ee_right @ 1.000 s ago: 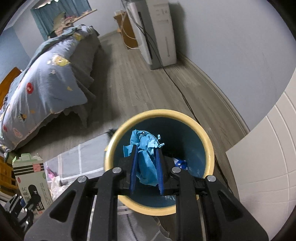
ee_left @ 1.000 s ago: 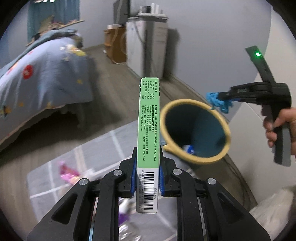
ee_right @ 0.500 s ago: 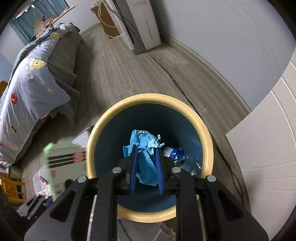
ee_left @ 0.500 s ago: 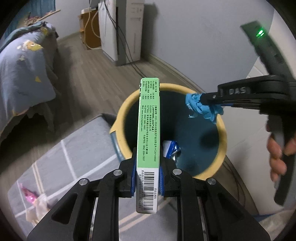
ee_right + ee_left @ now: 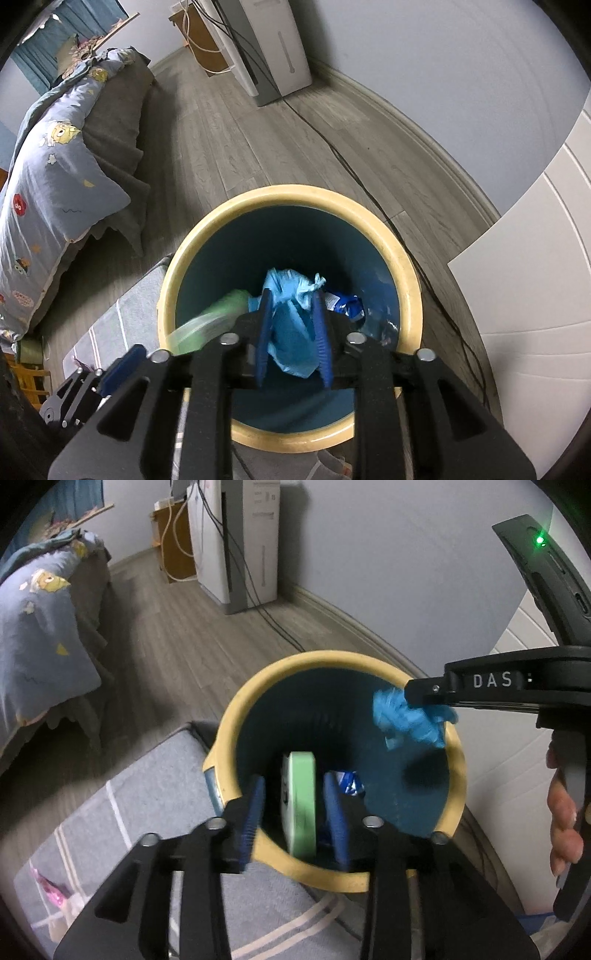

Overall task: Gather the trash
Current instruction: 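Carry glove and green box over the bin and release both, then grasp the paper cup with the left gripper while the right grasps the clear plastic bag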

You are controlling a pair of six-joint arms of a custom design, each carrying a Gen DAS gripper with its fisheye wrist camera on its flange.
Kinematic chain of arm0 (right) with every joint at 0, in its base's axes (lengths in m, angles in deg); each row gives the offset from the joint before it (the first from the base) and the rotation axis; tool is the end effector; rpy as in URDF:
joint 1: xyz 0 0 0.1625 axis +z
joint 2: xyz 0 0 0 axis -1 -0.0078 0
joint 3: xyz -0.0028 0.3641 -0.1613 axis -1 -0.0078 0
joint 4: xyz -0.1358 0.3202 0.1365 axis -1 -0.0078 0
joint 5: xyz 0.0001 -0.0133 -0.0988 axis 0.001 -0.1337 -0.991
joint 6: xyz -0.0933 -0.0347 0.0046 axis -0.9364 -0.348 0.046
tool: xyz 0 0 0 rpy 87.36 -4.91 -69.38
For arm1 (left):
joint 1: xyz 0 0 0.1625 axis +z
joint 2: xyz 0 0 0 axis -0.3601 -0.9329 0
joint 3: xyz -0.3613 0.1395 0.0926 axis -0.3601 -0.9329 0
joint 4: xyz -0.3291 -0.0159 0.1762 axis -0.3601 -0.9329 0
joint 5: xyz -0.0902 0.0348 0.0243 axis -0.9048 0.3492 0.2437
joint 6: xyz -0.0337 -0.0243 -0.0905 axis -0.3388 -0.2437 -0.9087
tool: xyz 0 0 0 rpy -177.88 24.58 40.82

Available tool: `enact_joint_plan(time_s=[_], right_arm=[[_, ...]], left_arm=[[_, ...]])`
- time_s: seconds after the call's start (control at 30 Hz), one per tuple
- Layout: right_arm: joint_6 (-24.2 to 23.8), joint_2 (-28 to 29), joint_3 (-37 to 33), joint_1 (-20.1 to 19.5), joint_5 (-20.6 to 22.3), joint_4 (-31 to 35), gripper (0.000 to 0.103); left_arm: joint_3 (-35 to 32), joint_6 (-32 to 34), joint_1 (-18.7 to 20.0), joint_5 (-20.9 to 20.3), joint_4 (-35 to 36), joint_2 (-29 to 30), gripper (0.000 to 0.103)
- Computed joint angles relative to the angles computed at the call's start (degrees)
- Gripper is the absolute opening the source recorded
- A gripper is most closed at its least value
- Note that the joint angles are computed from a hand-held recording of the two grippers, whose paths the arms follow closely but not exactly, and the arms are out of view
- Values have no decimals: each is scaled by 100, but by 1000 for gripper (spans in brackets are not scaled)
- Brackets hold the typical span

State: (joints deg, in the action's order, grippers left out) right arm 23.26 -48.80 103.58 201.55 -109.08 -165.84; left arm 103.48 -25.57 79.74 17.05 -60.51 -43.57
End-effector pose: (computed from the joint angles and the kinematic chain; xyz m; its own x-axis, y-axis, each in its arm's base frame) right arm 0.3546 -0.6902 0.0945 -0.8525 0.1781 0.4914 -0.0638 0.8977 -0.4360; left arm -0.1658 -0.6446 0.2731 -0.7059 0.3592 -0.6105 0.5740 0.7950 -0.1959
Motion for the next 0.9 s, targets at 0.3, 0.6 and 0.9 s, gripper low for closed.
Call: enact_joint_plan(time_s=[0.3,0.6,0.9], right_arm=[[-52,-30,57,78,-111,-327,80],[-429,351,-553,477,-320,-386,97],[-610,979,-1488,943,-113,73,97]], left_arm=[[458,-137,-117,114,-262,-607,89],[938,-312,-206,624,-100,-1772,96],[1238,-103,-198,1674,171,-2887,97]])
